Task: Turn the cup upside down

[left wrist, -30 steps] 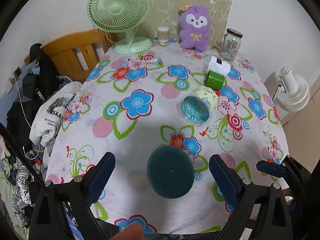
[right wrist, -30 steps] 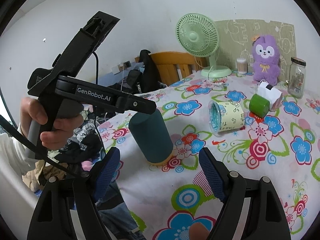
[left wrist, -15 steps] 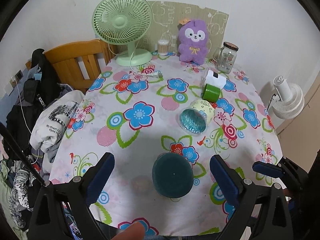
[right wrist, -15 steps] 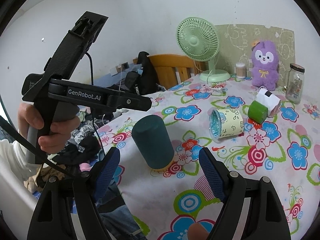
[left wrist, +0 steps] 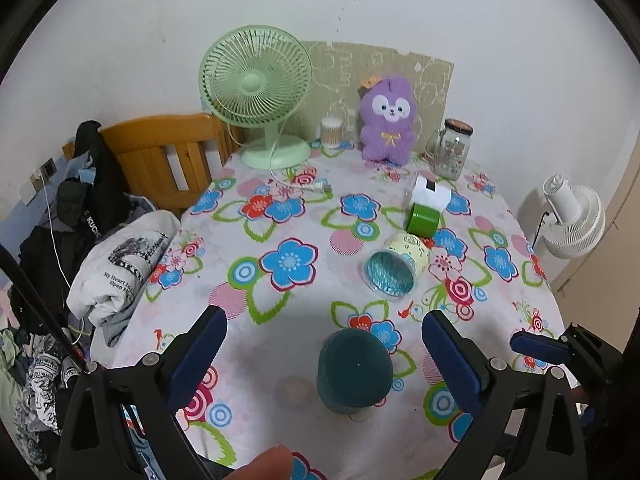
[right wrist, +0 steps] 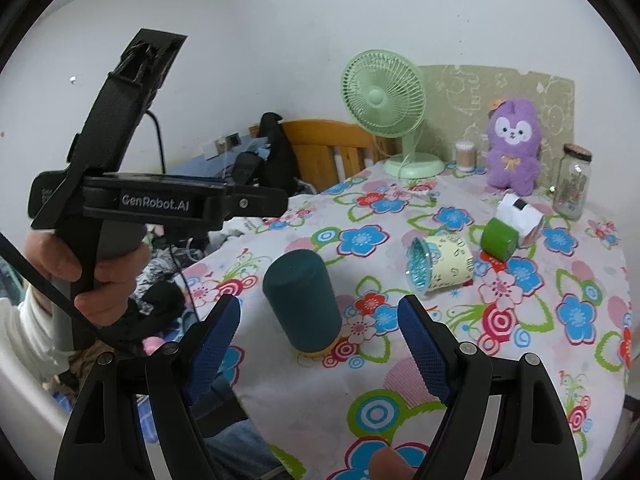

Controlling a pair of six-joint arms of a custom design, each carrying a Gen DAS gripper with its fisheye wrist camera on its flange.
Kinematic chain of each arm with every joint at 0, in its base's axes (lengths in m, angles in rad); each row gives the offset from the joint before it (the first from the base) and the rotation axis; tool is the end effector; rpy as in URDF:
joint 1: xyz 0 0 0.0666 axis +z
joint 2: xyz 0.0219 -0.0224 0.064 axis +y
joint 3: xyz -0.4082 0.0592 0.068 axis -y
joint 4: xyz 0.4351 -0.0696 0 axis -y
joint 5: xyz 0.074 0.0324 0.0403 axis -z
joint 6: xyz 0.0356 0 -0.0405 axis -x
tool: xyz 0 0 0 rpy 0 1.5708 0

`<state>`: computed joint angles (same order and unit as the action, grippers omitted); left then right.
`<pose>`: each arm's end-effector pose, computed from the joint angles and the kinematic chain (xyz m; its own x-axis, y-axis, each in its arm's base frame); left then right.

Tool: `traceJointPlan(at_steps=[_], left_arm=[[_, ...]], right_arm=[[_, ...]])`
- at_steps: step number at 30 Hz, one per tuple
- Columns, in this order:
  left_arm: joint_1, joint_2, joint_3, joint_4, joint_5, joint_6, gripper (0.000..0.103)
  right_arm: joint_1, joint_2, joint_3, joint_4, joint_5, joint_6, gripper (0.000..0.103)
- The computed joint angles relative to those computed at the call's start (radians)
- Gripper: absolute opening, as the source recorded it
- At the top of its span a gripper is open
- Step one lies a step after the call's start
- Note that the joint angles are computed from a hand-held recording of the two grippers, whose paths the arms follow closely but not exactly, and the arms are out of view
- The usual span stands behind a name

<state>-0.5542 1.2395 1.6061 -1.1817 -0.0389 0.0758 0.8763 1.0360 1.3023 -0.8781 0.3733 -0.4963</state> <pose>0.3701 -0.2279 0.6148 -0.6552 0.3165 -0.6860 0.4549 0.8902 -0.0237 0.2533 0.2832 0.5693 -0.5729 0.0049 -0.8196 -0.2861 0.9359 0.2056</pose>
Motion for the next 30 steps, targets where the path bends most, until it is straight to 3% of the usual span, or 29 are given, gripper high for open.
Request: traceJointPlan(at_steps=[12,18,22,24,30], left_arm=[[0.013,-0.072,-0.069,0.11,0.01,0.012,0.101],[0.019,-0.105,-0.096,0.155,0.003,0.003,0.102],[0.022,-0.134,-0.124,0.201,-0.004,0.005,0.103],[0.022,-0.146,-0.138,0.226,-0.011,0.001,0.103],[0.015,-0.185,-0.18,0.306,-0.037,-0.018,0.103]], right_arm=[[0.069,0.044,0.088,-0.135,0.207,-0.132,0.083],[0.114,0.048,0.113,-0.17,0.338,-0.175,0.09],[0.168,0.062,0.133,-0.189,0.517,-0.17,0.09],[0.195,0.069,0.14,-0.187,0.605,-0.155,0.096],[0.217,0.071,0.155,-0.151,0.662,-0.135,0.101]])
